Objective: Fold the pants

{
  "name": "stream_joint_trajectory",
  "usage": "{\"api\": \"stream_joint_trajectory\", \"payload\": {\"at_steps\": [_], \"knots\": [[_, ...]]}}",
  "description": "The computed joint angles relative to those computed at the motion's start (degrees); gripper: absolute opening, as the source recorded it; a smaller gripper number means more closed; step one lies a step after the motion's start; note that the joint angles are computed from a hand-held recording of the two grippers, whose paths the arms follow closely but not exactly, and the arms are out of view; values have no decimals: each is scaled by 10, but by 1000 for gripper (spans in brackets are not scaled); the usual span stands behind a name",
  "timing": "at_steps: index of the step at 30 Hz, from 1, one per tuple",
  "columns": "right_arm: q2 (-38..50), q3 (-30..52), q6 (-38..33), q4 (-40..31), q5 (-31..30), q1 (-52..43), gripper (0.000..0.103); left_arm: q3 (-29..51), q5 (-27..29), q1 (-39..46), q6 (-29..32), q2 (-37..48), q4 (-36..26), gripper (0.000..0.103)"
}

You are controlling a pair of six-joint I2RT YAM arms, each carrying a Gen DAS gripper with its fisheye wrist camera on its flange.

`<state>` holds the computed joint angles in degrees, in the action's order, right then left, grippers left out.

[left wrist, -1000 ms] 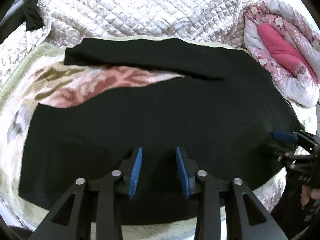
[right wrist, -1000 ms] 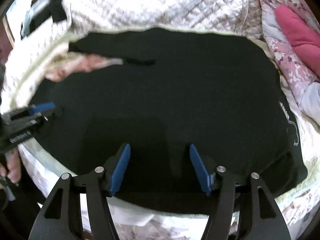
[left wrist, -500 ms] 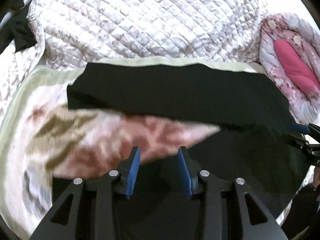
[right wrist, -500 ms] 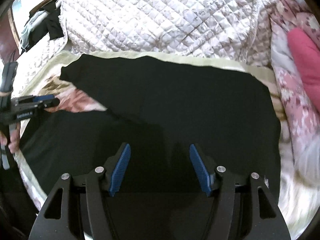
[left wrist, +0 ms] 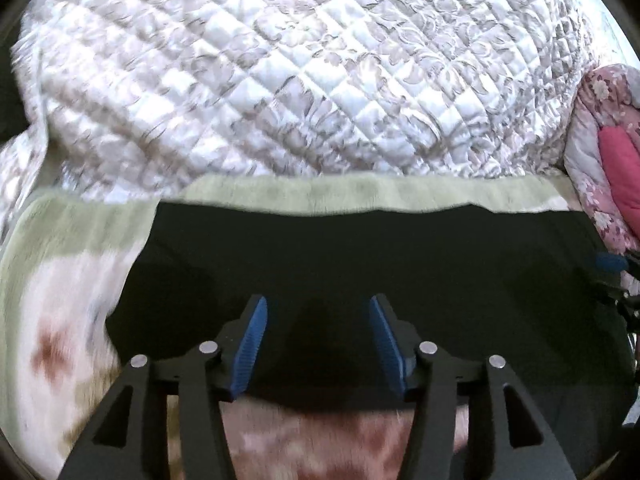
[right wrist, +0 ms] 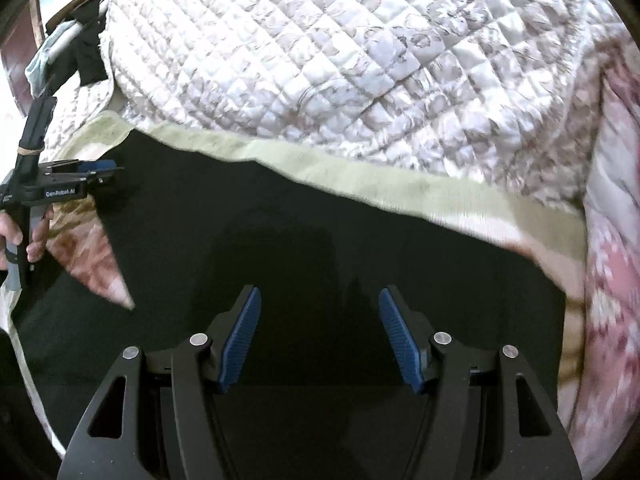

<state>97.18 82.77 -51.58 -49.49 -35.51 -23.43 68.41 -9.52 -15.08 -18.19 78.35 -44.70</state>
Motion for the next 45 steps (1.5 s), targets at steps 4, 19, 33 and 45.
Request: {"api": "stream_joint_trajectory", "payload": {"at_steps": [4,19,33,45], "knots": [[71,83,22,-8,-2,27,69,32,12,17,22,49,26,64],[186,170,6,14,93,93,60,24,-9,0,48,142,114,76],[-54,8,-13,4,-21,8,0,25,-93,-96,0,6,38,4],[-167,-161,-434,-345,-127,-375,0,-87,-336,-549,-456,-229,-243,4]]}}
